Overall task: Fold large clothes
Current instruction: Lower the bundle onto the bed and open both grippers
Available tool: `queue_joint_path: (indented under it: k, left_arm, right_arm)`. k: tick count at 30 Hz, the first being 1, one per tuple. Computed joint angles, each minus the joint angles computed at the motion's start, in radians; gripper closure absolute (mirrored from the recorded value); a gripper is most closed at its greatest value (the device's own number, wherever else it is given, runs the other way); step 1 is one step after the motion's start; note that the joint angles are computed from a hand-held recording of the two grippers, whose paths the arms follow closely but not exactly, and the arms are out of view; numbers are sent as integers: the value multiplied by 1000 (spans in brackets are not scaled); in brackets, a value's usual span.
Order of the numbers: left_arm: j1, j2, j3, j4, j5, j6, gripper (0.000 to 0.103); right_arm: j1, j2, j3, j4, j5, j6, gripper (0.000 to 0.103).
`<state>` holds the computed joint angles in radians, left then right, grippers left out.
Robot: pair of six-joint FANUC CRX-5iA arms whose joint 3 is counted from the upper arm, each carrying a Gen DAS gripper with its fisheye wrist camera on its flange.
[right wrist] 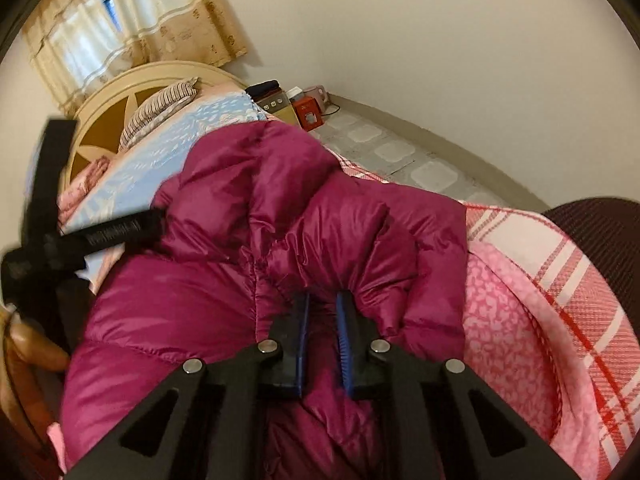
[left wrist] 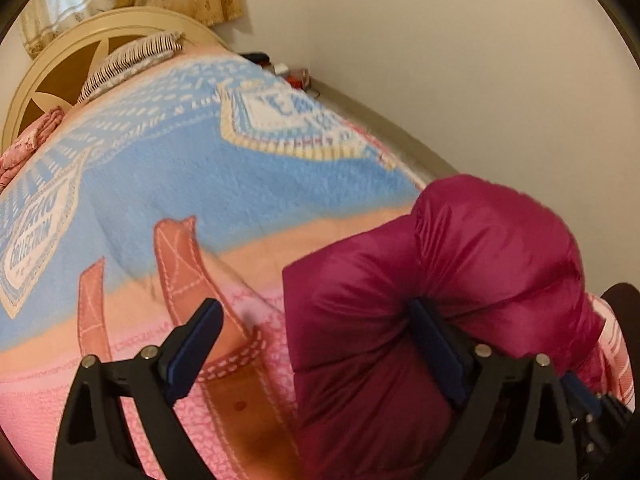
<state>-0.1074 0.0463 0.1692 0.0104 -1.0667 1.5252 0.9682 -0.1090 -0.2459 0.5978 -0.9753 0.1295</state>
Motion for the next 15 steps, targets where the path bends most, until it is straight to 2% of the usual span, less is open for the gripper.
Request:
queue_joint_path:
  k: [4,6,8,9,11,13,15]
  left_arm:
    - [55,-56,-51,116,-3,-74,7]
    - [97,-127,-119,208,8,-160,7]
    - [124,-191,-181,260,40,-243,7]
    - [136,-239,-220,279,58,-285,7]
    - [158,-310,-281,324,67,-352,7]
    - [185,-384,-351,393,59,-419,7]
    - [193,-441,-400,416,46,-436,7]
  right_arm:
    - [4,-17,-12,11,7,19,92]
    - [40,-77,-69,80,24,-63,91]
    - [107,-172,-164,229,34,-205,91]
    - [145,-199,-183,275,4,-238,91]
    - [264,-232,-183,336,-136,-258,91]
    - [359,-252,-182,356,-212,-263,88]
    - [437,-255,-176,345,-269,-254,88]
